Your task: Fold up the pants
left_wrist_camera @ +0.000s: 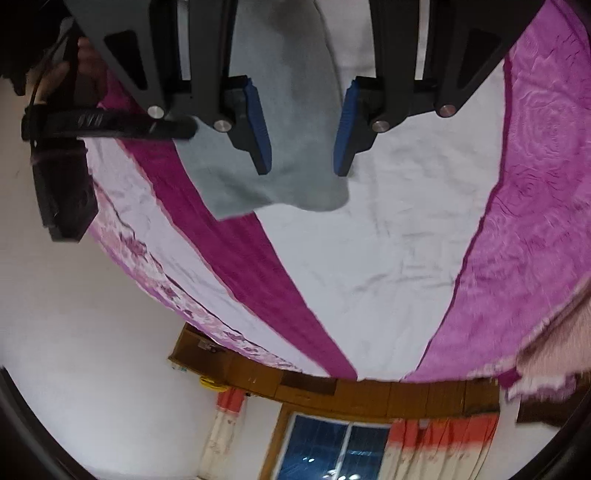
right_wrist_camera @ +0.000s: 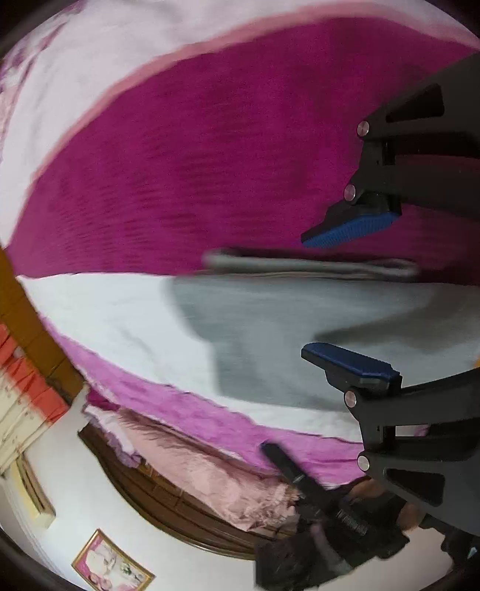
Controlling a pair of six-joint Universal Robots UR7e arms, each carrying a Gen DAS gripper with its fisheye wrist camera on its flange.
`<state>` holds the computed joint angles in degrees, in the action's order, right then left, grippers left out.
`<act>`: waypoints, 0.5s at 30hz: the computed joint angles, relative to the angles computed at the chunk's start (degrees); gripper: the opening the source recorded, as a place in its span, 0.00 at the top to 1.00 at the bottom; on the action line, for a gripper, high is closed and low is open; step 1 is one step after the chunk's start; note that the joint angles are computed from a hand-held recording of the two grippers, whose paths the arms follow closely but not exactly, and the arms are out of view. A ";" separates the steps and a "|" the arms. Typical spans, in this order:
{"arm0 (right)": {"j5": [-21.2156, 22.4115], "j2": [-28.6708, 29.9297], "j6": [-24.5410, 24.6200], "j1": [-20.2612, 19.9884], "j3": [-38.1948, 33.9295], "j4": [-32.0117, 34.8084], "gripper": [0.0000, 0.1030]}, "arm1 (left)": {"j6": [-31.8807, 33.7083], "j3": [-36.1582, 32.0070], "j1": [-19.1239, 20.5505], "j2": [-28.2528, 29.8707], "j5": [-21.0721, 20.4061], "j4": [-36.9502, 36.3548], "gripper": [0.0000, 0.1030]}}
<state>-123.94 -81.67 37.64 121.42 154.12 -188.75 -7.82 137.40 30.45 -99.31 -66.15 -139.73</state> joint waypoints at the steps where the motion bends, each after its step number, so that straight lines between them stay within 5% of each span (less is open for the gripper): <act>1: -0.96 1.25 1.65 1.20 0.44 0.34 0.54 | -0.50 0.77 -1.34 -0.82 0.69 0.89 0.65; 4: -5.42 3.17 5.47 5.10 0.55 3.09 0.54 | -6.14 2.32 -5.17 -2.17 3.88 9.15 0.80; 15: -15.23 -1.07 26.34 17.72 -8.23 46.33 0.51 | -15.87 6.13 -10.90 -8.16 7.06 20.91 0.83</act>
<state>-139.18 -82.74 63.98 139.14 145.89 -142.42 -23.69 143.53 19.55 -107.47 -59.09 -118.82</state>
